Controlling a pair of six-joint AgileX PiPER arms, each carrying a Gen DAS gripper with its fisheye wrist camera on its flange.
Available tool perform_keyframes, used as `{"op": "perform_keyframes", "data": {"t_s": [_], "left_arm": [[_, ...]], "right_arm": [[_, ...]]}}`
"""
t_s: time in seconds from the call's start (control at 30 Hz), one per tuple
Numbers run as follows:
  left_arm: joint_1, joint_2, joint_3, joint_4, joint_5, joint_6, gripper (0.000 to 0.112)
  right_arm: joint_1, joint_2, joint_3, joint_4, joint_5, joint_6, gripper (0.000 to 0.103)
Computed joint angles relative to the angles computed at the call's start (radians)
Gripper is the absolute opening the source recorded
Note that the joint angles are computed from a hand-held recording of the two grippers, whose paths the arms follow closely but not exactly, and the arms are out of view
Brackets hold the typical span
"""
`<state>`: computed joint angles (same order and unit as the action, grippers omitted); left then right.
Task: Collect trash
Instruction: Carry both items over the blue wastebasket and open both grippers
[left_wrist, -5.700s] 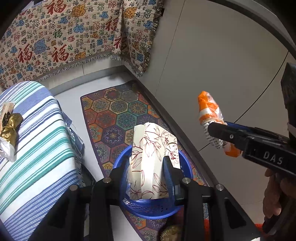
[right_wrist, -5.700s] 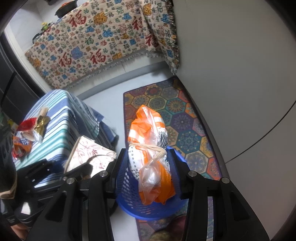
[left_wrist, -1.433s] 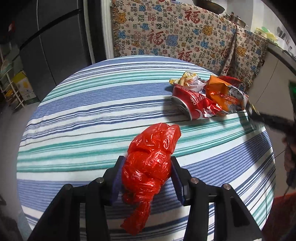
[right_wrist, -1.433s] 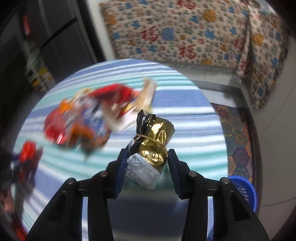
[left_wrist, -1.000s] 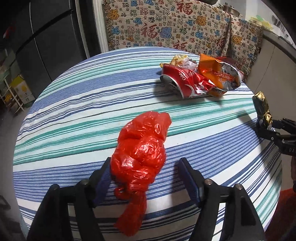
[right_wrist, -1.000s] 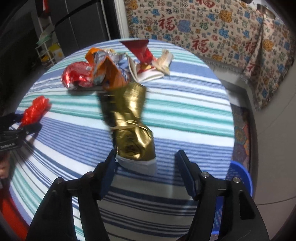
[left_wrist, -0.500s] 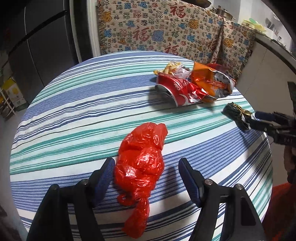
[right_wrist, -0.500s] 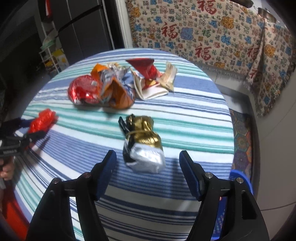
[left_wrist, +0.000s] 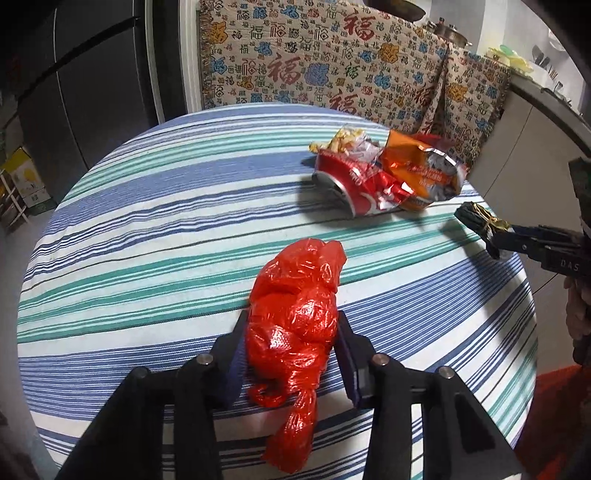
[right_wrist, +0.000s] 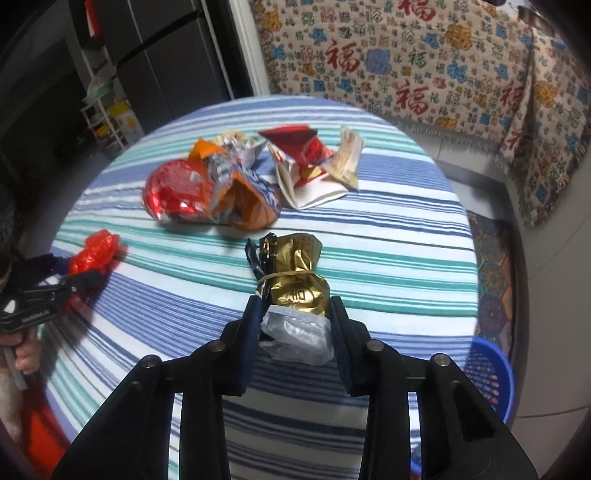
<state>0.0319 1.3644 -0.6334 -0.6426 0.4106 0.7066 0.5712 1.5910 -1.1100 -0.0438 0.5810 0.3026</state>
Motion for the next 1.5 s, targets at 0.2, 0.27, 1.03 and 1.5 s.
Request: {"op": "perform_keyframes", "data": {"t_s": [0.2, 0.27, 1.03, 1.5], "left_arm": [[-0.022, -0.045, -0.007, 0.014, 0.036, -0.063, 0.043], [-0.052, -0.055, -0.01, 0.051, 0.036, -0.121, 0.043], [-0.779, 0.106, -0.322, 0.59, 0.016, -1.003, 0.043], [-0.977, 0.566, -0.853, 0.623, 0.116, -1.109, 0.043]], "right_arm": [[-0.012, -0.094, 0.08, -0.012, -0.014, 0.028, 0.036], [-0.025, -0.113, 0.095, 0.002, -0.013, 0.01, 0.036], [-0.4, -0.457, 0.32, 0.157, 0.047, -0.192, 0.036], [-0.923, -0.476, 0.354, 0.418, 0.163, -0.627, 0.036]]}}
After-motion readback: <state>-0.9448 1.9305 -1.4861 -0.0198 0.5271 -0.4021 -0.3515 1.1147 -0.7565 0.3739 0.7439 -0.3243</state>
